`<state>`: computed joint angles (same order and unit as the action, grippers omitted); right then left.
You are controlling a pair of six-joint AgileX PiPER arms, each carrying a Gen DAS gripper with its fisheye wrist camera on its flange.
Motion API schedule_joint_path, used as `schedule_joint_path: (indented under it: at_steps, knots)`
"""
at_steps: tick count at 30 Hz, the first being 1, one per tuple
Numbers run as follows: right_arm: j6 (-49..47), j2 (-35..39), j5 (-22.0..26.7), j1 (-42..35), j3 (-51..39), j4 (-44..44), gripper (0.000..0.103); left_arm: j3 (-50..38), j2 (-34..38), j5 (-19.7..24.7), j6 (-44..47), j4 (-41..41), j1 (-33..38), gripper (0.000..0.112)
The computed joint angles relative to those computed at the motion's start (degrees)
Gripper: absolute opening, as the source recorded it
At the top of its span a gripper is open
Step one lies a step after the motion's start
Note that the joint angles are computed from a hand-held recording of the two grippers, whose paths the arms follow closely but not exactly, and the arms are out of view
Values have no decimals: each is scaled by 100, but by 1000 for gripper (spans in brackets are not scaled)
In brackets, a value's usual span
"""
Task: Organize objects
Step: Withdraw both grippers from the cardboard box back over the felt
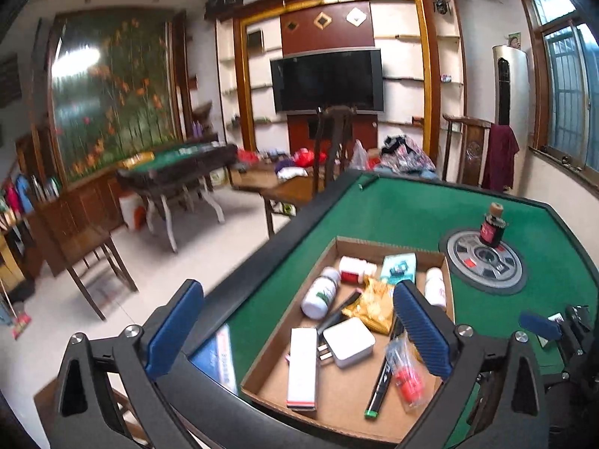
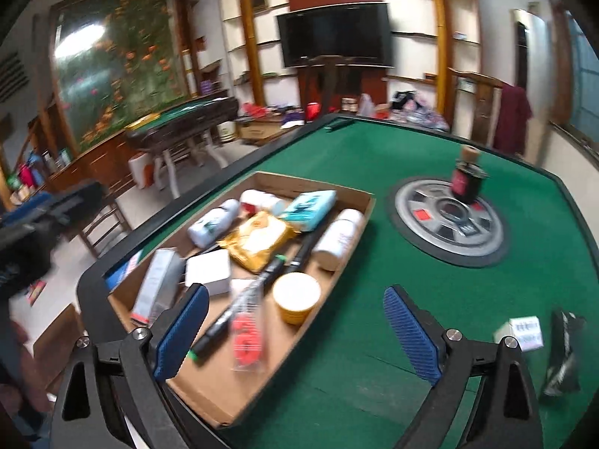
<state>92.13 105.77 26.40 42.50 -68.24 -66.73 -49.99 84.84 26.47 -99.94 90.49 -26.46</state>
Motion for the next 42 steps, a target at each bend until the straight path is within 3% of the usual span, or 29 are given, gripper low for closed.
schedule_joint_path:
  at_steps: [11, 25, 42]
  knots:
    - [859, -518, -45, -67, 724, -376, 99, -54, -25, 698, 349, -414, -550, 103]
    - [898, -489, 33, 109, 862, -349, 101, -111, 260, 604, 905, -881, -734, 103]
    - [1664, -822, -422, -437, 1509, -764, 101, -573, 834, 764, 1727, -1517, -1207, 103]
